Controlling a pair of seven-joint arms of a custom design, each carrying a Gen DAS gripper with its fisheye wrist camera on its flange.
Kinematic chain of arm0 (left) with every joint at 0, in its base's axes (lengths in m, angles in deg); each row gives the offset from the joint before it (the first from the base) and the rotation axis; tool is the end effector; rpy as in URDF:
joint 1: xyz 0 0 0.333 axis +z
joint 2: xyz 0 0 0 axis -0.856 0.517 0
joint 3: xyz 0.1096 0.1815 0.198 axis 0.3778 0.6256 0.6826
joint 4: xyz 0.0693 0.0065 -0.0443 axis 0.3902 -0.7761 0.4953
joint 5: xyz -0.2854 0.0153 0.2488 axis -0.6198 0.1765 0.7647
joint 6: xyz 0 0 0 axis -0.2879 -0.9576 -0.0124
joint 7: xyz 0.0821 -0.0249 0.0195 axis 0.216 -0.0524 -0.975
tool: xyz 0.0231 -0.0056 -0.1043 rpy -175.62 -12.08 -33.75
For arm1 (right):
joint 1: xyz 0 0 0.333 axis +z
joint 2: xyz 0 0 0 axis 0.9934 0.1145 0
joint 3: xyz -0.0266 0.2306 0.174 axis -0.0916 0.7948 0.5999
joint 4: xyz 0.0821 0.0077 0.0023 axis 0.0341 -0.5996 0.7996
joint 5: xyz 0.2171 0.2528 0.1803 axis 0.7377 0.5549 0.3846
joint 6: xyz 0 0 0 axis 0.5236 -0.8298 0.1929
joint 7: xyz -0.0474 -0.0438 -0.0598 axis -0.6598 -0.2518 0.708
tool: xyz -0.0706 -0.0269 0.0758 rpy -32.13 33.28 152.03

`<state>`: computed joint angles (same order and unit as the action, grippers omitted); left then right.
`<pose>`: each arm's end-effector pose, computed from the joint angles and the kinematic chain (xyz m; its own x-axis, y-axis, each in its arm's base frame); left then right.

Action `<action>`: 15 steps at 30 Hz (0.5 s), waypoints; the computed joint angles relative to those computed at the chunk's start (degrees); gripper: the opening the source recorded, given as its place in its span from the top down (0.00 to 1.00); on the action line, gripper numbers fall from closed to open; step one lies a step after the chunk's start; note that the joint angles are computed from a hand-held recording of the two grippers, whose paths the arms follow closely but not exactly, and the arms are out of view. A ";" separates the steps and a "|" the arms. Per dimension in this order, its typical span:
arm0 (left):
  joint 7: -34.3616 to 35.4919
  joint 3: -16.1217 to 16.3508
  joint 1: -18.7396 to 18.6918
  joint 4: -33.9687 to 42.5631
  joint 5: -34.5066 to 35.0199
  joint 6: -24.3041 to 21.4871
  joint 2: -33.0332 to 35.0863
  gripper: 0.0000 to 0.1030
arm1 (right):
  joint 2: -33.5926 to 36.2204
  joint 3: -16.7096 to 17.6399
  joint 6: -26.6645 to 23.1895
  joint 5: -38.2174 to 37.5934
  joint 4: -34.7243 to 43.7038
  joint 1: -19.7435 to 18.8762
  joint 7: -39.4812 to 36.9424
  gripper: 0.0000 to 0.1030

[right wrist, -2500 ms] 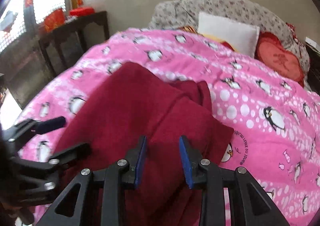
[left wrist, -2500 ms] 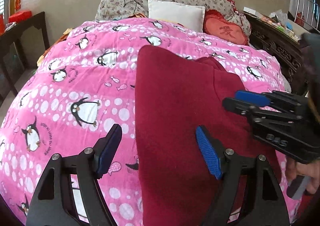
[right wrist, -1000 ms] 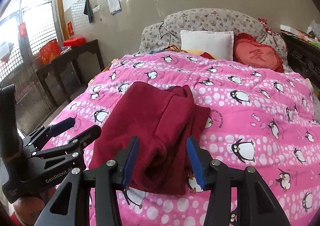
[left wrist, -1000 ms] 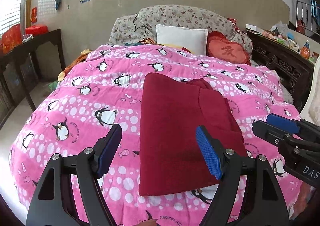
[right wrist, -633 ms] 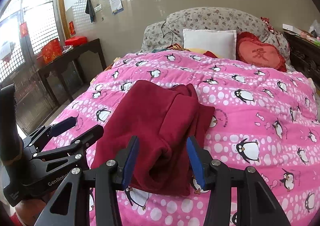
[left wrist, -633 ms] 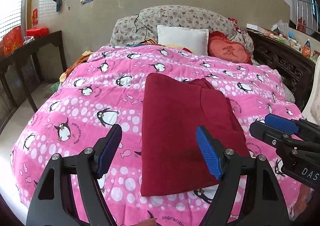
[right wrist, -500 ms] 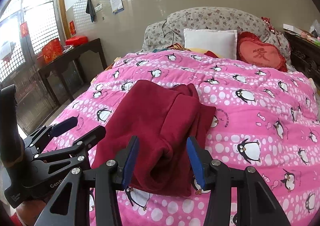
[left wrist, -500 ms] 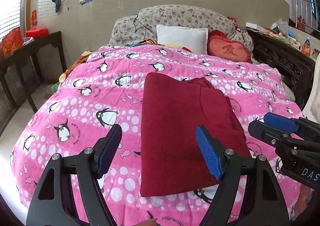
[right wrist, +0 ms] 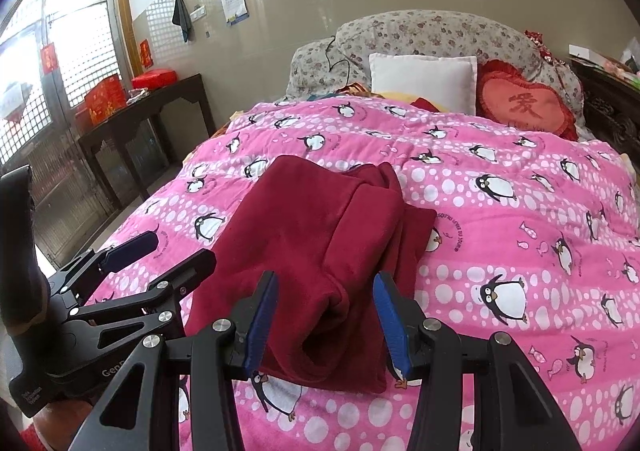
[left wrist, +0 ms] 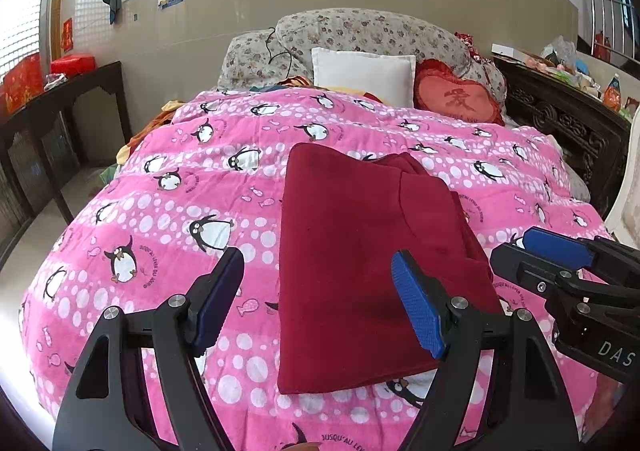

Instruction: Fold small clothes

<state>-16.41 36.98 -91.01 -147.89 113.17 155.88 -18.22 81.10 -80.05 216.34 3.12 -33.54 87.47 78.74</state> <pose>0.5843 -0.4043 0.4390 0.3341 -0.9419 0.0350 -0.5490 -0.2246 -0.8051 0.6992 0.1182 0.4276 0.6749 -0.7303 -0.1053 -0.5176 -0.3669 -0.7729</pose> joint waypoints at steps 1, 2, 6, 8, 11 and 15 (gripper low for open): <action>0.04 0.00 0.03 -0.01 -0.01 0.07 0.01 0.25 | 0.02 0.02 -0.07 0.00 0.03 -0.02 0.01 0.54; 0.08 0.00 0.04 -0.04 -0.03 0.12 -0.01 0.25 | 0.13 -0.05 -0.21 -0.17 0.23 0.04 0.22 0.54; 0.08 0.08 -0.07 0.14 0.08 -0.06 0.14 0.25 | 0.26 -0.08 -0.32 -0.48 0.42 0.10 0.60 0.54; 0.04 0.04 -0.01 0.14 -0.13 -0.02 0.13 0.25 | 0.33 -0.07 -0.47 -0.60 0.52 0.10 0.70 0.54; 0.16 0.04 0.00 0.07 -0.13 -0.02 0.07 0.25 | 0.37 -0.08 -0.46 -0.73 0.54 0.13 0.80 0.54; 0.45 0.12 -0.04 0.39 -0.12 -0.10 0.35 0.25 | 0.69 -0.07 -0.58 -0.86 0.76 0.12 0.98 0.54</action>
<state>-15.96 37.10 -91.05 -147.50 113.05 155.78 -17.87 81.79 -80.11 215.76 2.26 -32.78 87.59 79.72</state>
